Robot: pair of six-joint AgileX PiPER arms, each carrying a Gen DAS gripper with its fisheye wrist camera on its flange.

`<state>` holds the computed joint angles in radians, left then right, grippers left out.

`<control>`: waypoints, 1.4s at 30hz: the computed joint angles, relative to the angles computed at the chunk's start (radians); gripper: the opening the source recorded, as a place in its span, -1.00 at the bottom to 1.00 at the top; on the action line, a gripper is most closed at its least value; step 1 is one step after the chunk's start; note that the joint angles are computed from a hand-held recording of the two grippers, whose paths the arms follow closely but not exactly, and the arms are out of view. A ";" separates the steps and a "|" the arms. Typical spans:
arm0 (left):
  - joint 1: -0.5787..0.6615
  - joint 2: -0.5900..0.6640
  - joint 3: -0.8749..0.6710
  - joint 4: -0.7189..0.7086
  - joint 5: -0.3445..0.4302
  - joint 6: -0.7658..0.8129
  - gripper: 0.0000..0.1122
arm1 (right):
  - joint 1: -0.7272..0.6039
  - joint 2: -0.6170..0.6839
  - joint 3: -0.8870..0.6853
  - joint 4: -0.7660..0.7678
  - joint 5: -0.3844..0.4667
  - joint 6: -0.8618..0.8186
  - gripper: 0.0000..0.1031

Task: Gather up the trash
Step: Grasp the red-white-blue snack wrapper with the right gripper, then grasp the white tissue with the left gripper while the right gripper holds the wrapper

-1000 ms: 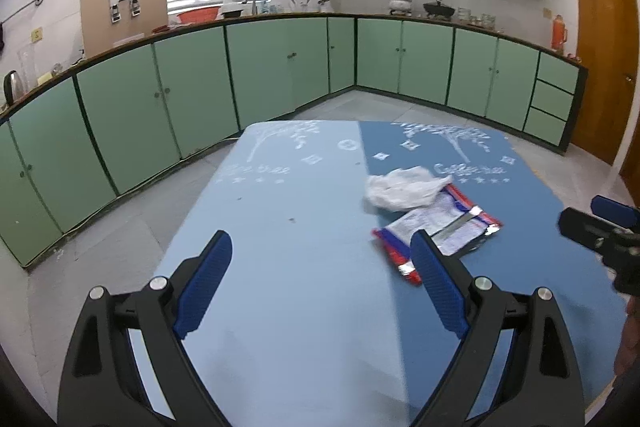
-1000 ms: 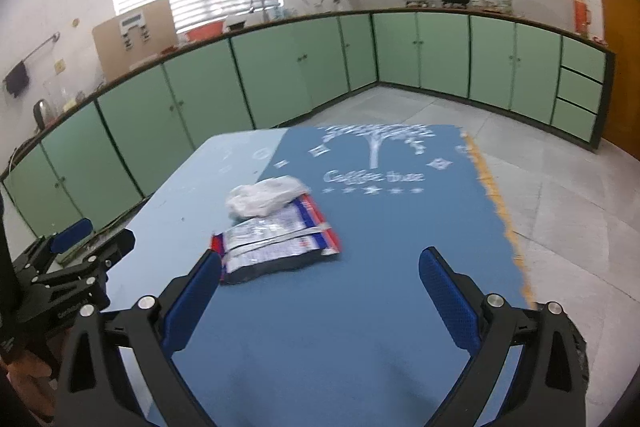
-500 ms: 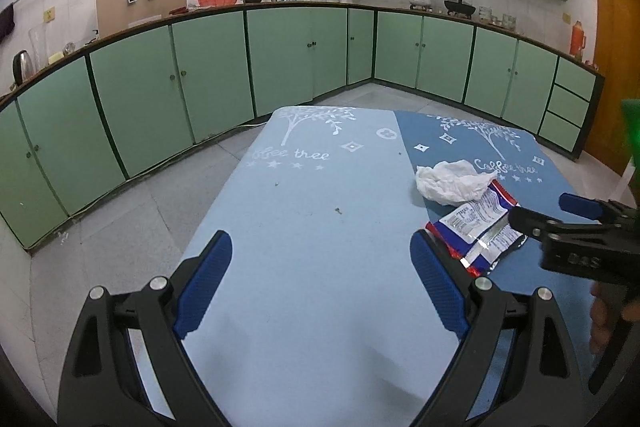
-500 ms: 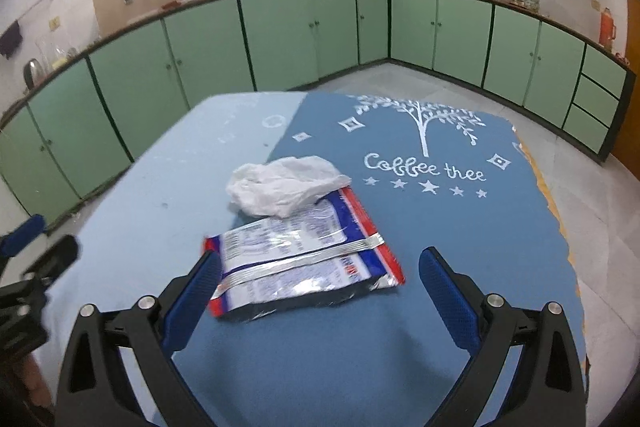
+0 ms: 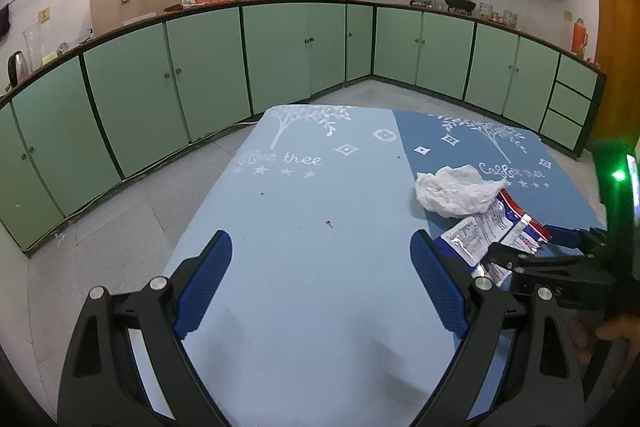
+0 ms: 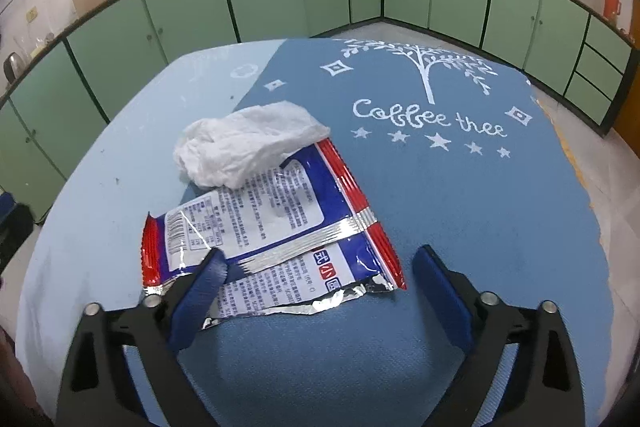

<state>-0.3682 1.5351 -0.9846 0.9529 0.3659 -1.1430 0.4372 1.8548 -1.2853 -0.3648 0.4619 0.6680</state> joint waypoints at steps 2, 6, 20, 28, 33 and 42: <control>0.001 0.027 -0.022 -0.009 0.008 0.010 0.56 | -0.001 -0.006 0.009 -0.003 -0.008 0.006 0.59; 0.008 0.094 -0.086 -0.085 0.021 0.084 0.56 | 0.007 -0.016 0.024 -0.047 -0.017 0.051 0.09; -0.017 0.147 -0.165 -0.171 0.035 0.174 0.56 | -0.042 -0.112 0.141 0.065 -0.124 -0.040 -0.94; -0.056 0.191 -0.235 -0.276 0.015 0.265 0.56 | -0.140 -0.271 0.272 -0.031 -0.103 0.053 -0.94; -0.100 0.270 -0.336 -0.345 0.014 0.334 0.60 | -0.200 -0.315 0.312 -0.045 -0.102 0.056 -0.94; -0.129 0.464 -0.582 -0.517 0.123 0.508 0.56 | -0.258 -0.298 0.331 0.026 -0.143 -0.027 -0.94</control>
<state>-0.4968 1.9987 -1.5665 0.4354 0.4887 -0.6345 0.1791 1.5573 -0.9545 -0.3383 0.3189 0.6414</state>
